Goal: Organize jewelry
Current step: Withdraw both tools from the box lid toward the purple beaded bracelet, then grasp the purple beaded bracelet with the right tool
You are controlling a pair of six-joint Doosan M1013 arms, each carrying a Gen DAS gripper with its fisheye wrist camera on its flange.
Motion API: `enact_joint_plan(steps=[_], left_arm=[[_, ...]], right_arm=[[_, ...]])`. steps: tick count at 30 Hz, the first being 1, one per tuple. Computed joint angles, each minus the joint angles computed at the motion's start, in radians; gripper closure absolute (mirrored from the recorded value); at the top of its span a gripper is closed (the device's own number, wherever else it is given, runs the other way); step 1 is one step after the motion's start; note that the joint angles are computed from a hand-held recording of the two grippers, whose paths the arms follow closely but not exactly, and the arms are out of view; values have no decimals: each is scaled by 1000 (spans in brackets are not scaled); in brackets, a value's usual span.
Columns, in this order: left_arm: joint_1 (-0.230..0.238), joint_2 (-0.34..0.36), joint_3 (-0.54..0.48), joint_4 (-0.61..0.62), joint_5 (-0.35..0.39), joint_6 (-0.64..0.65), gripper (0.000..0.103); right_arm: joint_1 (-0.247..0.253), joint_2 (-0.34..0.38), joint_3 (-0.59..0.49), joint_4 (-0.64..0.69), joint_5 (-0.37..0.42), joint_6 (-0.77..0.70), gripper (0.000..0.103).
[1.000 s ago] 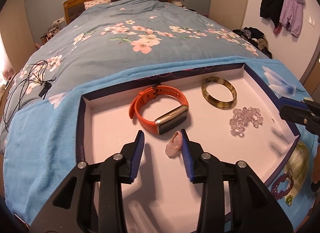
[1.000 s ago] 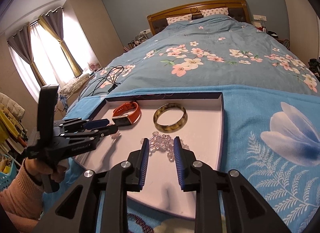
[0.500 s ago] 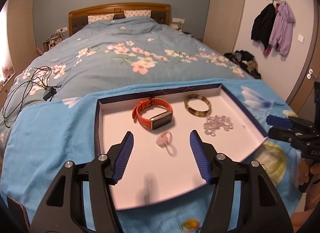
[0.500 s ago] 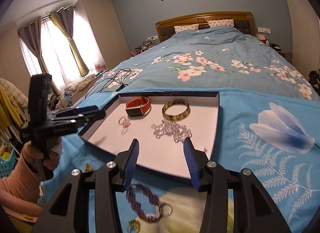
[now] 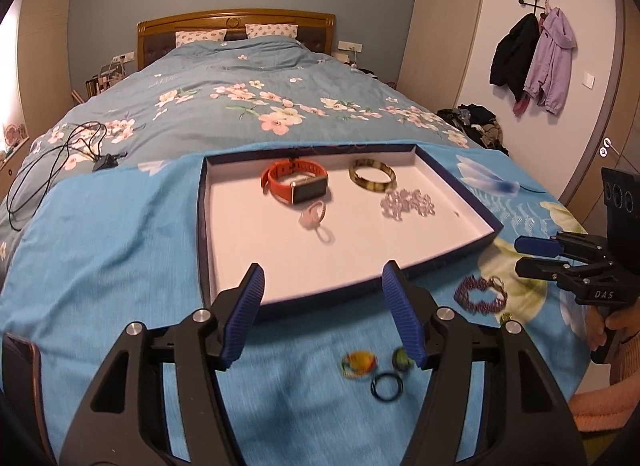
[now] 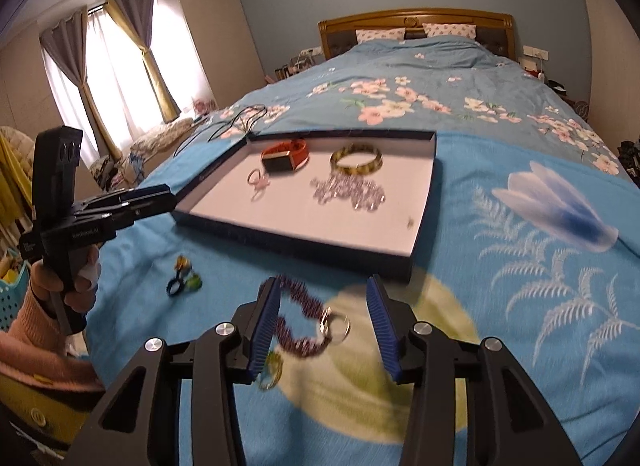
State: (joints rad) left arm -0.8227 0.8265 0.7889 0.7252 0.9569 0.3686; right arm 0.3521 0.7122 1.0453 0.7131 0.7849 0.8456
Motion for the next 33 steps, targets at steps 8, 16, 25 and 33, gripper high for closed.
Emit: enact_joint_plan(steps=[8, 16, 25, 33], left_arm=[[-21, -23, 55, 14, -15, -38, 42], [-32, -20, 60, -1, -20, -15, 42], [-35, -20, 62, -22, -39, 16, 42], [-32, -19, 66, -33, -47, 8, 42]], right_arm=[[4, -9, 31, -31, 34, 19, 68], [6, -3, 26, -52, 46, 63, 74], [17, 5, 17, -68, 51, 83, 74], [23, 10, 10, -89, 39, 114, 94]])
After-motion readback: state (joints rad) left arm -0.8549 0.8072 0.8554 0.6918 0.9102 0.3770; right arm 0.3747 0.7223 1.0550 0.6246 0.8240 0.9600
